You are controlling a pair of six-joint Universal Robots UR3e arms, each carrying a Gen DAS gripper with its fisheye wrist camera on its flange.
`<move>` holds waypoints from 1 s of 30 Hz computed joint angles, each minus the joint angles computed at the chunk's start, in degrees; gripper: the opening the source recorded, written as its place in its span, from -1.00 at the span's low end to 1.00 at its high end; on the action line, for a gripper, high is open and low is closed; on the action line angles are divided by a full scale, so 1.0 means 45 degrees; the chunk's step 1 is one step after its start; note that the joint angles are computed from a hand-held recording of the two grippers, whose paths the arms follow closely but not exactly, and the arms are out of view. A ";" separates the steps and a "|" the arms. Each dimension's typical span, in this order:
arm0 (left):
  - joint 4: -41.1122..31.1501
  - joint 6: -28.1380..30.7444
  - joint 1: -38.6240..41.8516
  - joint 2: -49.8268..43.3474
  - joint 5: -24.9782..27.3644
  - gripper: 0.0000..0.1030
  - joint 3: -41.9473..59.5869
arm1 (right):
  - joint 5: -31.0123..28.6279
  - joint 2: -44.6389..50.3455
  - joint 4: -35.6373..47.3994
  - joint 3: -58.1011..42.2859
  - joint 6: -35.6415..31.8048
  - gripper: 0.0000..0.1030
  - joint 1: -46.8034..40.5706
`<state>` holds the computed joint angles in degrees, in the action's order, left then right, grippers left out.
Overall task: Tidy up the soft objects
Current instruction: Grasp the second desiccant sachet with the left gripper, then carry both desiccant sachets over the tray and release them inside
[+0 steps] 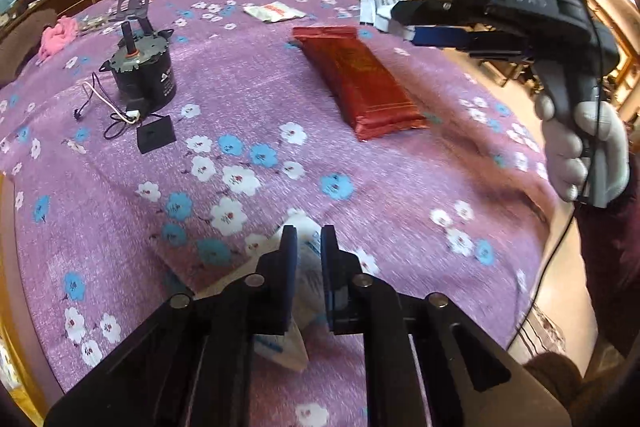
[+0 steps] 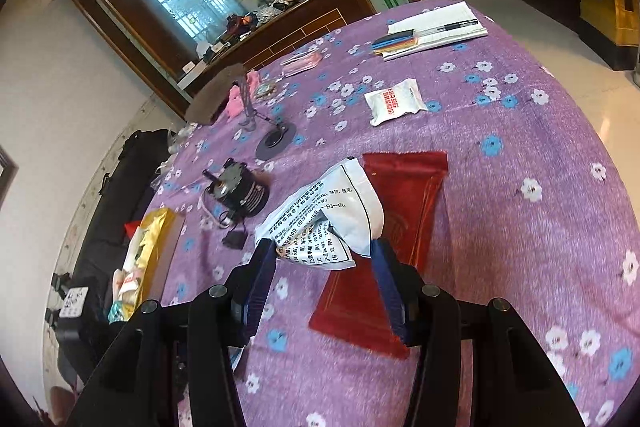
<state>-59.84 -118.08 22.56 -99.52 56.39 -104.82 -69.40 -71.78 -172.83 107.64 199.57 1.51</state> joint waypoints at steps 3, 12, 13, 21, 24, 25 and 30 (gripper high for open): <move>0.0917 0.0676 0.0443 0.0710 -0.0011 0.31 -0.1059 | -0.0118 -0.0451 -0.0147 0.0531 0.0065 -0.03 0.0163; 0.3821 0.0401 -0.0996 0.0188 0.1512 0.59 -0.2340 | -0.0234 -0.0440 -0.0265 0.0835 0.0420 -0.03 0.0846; 0.3568 0.0225 -0.0955 0.0152 0.1290 0.46 -0.2227 | -0.0237 -0.0336 -0.0249 0.0728 0.0450 -0.03 0.0903; 0.1110 -0.0693 0.0550 0.0384 0.0187 -0.26 -0.1039 | -0.0314 0.0195 0.0004 -0.0212 0.0574 -0.03 0.1665; -0.0537 -0.0092 0.1873 0.1188 -0.0534 -0.26 -0.1042 | -0.0338 0.0613 0.0219 -0.0916 0.0644 -0.03 0.2060; -0.1163 0.0156 0.2363 0.1464 -0.0786 -0.26 -0.0978 | -0.0387 0.0769 0.0344 -0.1230 0.0653 -0.03 0.2239; -0.3317 0.0882 0.4753 0.2131 -0.1664 -0.26 -0.0329 | -0.0438 0.2463 0.1886 -0.4634 0.0533 -0.03 0.3500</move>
